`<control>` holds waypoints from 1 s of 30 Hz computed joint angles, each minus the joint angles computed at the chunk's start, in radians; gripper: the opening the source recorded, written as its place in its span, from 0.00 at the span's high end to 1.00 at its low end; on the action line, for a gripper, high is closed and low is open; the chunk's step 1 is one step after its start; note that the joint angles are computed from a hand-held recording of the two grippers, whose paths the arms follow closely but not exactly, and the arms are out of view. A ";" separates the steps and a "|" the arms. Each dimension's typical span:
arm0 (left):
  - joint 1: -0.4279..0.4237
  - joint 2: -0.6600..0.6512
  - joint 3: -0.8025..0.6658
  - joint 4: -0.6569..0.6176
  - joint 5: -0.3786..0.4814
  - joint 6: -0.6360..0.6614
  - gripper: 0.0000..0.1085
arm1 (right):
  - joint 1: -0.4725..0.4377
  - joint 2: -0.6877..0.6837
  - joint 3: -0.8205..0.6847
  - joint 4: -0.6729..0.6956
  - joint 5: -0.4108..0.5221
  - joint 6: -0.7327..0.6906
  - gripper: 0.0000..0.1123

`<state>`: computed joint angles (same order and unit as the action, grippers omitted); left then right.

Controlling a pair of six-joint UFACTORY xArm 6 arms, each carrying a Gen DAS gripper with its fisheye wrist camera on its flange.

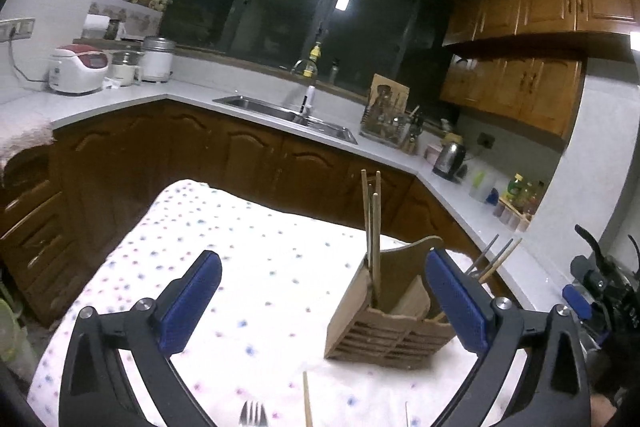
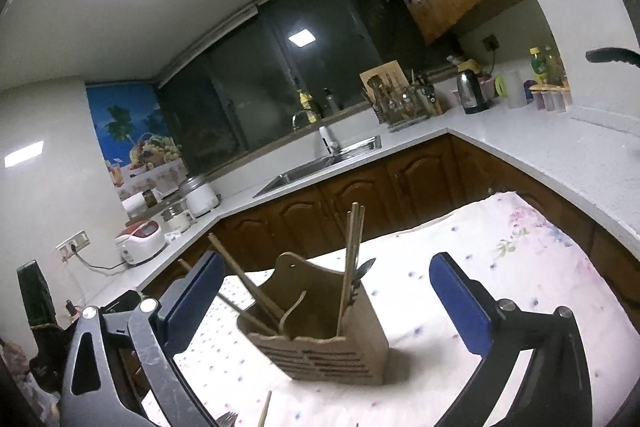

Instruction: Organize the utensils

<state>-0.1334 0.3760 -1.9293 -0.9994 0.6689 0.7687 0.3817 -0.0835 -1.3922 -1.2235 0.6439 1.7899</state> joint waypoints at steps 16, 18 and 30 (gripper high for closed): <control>0.117 -0.458 0.485 -0.120 0.072 0.261 0.06 | 0.309 -0.119 0.038 -0.054 0.256 -0.192 0.08; 0.135 -0.520 0.512 -0.159 0.078 0.331 0.06 | 0.358 -0.122 0.002 -0.085 0.305 -0.252 0.08; 0.138 -0.836 0.990 -0.393 -0.127 0.706 0.06 | 0.605 -0.119 0.130 -0.173 0.682 -0.073 0.08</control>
<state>0.0049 -0.4598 -0.9389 -1.3923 0.5424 1.4750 0.9866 -0.2020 -1.2621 -1.3970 1.3261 1.7169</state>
